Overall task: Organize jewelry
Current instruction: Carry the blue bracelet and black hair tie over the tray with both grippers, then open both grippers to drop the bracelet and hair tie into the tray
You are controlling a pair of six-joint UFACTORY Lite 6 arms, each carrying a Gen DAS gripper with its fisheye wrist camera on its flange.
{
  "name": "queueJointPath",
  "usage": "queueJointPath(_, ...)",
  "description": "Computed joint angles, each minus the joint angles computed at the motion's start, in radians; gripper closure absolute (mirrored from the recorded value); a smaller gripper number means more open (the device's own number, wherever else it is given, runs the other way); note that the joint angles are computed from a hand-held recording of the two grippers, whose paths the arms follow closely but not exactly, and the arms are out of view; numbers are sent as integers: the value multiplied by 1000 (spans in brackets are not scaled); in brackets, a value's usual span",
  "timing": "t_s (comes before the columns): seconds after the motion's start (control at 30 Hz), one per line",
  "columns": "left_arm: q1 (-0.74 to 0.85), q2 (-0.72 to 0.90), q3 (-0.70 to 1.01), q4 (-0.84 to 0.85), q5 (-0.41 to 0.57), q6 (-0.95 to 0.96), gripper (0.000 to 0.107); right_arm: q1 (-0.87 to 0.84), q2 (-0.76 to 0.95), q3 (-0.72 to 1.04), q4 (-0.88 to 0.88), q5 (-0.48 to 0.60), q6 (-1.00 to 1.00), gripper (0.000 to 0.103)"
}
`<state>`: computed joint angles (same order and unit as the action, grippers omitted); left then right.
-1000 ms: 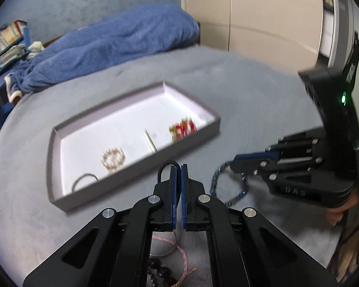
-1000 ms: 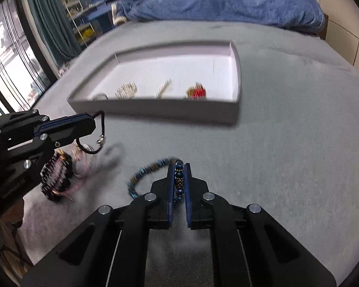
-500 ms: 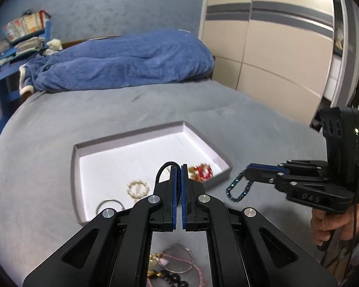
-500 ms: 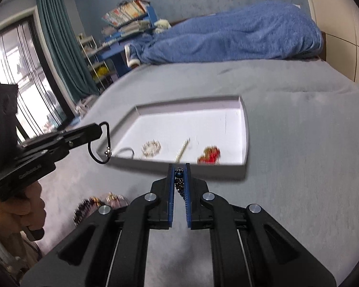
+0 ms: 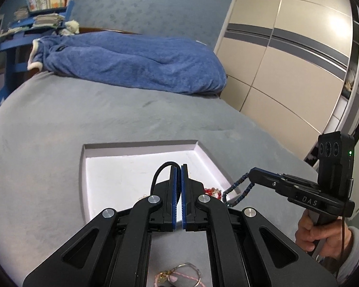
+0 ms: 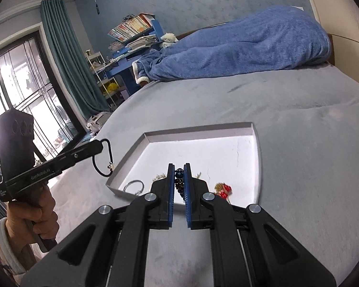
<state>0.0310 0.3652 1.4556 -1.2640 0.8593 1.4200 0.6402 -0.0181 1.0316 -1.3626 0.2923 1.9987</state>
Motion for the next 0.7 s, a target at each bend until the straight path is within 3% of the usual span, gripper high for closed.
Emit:
queueJointPath(0.07,17,23,26,-4,36,-20,103,-12,22,22,-10,-20,3,96)
queueJointPath(0.17,14,39,43,8,9,-30,103,-22,71,72,-3,-41,-15,96)
queueJointPath(0.53,-96,71,-31,13,-263,44,103,-16,289,269,150,-63,-166,96)
queueJointPath(0.7,-146,109,-55,39,-343,67,103,-25,389,322,369,-38,-370,96)
